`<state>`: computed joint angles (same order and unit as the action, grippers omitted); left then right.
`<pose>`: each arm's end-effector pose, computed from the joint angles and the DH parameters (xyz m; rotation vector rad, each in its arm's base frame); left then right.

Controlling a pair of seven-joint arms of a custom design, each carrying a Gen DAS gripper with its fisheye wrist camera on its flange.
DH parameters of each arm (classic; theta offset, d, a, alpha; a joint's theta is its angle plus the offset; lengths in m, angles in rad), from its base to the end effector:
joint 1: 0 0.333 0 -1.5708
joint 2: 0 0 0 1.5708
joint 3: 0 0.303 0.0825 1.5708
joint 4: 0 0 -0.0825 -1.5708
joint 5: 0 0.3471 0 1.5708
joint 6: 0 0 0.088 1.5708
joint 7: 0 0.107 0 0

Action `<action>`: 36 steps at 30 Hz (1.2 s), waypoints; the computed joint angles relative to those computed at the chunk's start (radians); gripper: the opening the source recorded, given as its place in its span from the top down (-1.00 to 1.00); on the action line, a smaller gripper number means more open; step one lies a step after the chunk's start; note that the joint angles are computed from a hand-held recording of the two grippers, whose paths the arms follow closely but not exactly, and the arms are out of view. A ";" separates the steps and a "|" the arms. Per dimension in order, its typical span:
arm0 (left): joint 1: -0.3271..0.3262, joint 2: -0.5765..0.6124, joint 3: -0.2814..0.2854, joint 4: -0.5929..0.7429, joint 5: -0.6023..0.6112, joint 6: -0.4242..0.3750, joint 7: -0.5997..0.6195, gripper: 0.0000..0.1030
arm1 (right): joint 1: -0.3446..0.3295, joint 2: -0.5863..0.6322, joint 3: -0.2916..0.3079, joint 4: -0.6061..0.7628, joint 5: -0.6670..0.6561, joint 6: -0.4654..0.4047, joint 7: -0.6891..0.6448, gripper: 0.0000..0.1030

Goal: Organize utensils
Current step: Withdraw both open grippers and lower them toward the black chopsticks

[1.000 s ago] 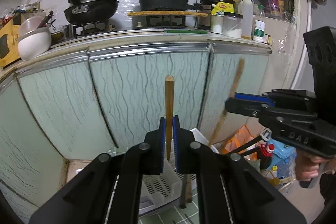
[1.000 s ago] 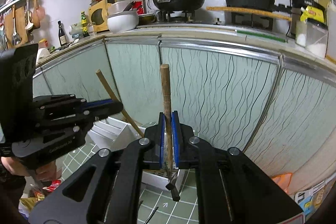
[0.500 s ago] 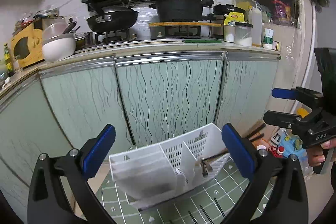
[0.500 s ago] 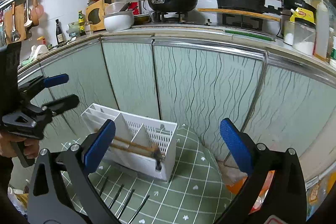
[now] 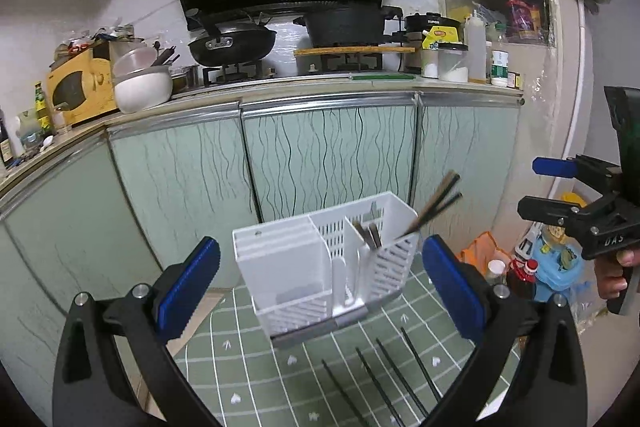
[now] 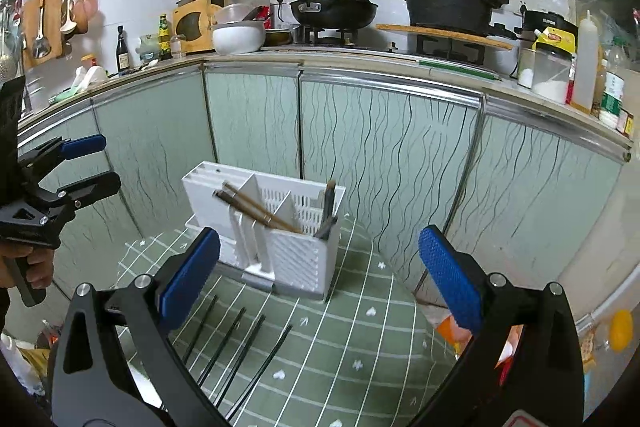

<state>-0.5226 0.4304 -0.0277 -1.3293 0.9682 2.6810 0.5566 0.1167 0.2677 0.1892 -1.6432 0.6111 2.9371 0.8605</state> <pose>0.5803 -0.3808 0.5822 -1.3621 1.6814 -1.0107 0.6323 0.1438 0.5750 -1.8065 1.1360 -0.6674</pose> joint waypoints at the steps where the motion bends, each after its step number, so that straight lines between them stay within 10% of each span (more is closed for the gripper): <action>1: -0.008 -0.023 0.007 -0.037 0.019 0.006 -0.028 -0.91 | -0.010 -0.019 0.013 -0.033 0.026 0.011 -0.021 -0.86; 22: 0.040 -0.198 -0.127 -0.408 0.371 -0.115 -0.453 -0.91 | 0.096 -0.189 -0.006 -0.343 0.769 0.146 -0.679 -0.86; 36: 0.048 -0.169 -0.150 -0.516 0.417 -0.120 -0.671 -0.91 | 0.193 -0.154 -0.067 -0.391 1.017 0.179 -0.886 -0.86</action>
<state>-0.4743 0.2614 -0.1774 -1.8449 1.3851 2.5606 -0.1144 0.3094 0.1136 0.1222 -2.0341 1.6277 3.1161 -0.0254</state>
